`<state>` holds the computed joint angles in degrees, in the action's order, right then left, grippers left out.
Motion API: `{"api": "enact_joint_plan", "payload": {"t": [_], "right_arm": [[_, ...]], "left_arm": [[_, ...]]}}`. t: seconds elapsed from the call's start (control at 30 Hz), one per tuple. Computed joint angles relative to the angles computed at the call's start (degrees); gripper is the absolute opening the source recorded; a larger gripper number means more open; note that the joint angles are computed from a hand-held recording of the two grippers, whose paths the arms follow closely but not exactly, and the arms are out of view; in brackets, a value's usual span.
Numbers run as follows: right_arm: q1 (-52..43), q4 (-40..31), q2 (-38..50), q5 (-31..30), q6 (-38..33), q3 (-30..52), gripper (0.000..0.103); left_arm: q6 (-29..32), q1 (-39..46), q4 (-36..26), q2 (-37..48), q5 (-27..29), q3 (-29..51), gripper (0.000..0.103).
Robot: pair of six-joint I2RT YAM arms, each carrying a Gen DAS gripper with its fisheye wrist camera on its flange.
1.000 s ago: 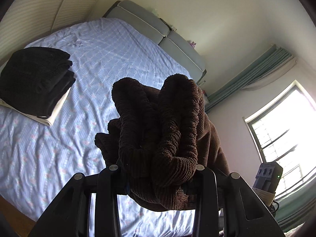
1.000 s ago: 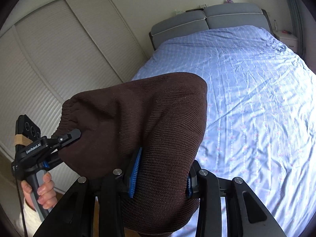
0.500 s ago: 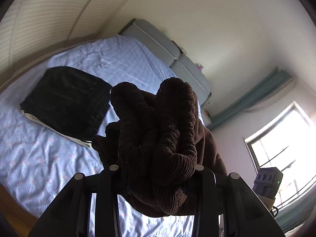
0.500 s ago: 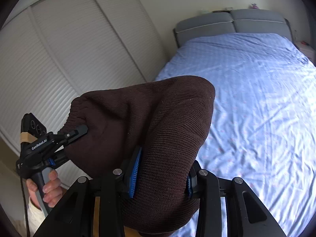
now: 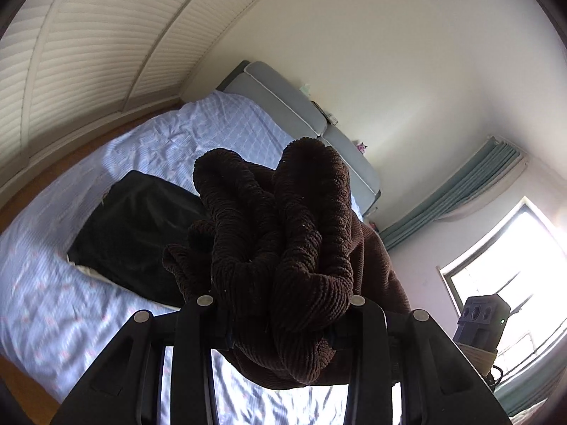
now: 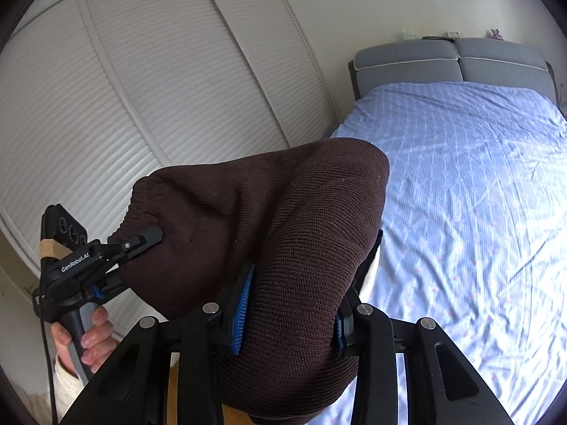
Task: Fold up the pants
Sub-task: 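Lift the bundle with both tools and carry it toward the dark garment stack, then lower the bundle onto the dark garment stack and open both tools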
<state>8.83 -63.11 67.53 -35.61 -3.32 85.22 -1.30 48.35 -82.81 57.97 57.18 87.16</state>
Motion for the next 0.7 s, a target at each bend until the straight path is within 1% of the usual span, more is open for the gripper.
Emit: {"api": "enact_joint_plan", "payload": {"t": [0.07,0.1,0.2,0.3,0.43,0.6,0.67,0.7], "right_arm": [[5.3,3.0,-0.8,4.7,4.8,-1.1,0.037],[8.1,4.8,1.2,6.9,7.2,0.1,0.037],[14.4,8.8,5.0,11.7,13.5,2.3,0.037],[17.6,11.3,9.7,14.0,15.8,5.5,0.037],[20.1,14.2,17.1,16.0,17.9,9.7,0.037],[21.5,15.9,25.9,18.4,18.4,15.5,0.037],[21.7,14.9,30.5,19.3,18.4,19.8,0.037],[21.3,14.7,31.9,19.4,18.2,20.4,0.037]], "left_arm": [[7.3,3.3,-3.1,5.6,2.0,3.1,0.034],[9.8,4.4,-4.1,8.2,2.7,4.6,0.034],[14.1,6.2,-5.4,15.7,3.6,9.4,0.034],[14.8,5.9,-3.9,22.2,3.0,14.1,0.034],[12.8,3.8,0.2,29.5,1.8,18.2,0.034],[9.4,-0.2,6.2,37.2,-0.2,19.8,0.034],[9.3,-1.3,6.5,40.6,-0.8,20.9,0.034],[9.4,-2.1,7.1,42.0,-1.4,21.0,0.034]]}}
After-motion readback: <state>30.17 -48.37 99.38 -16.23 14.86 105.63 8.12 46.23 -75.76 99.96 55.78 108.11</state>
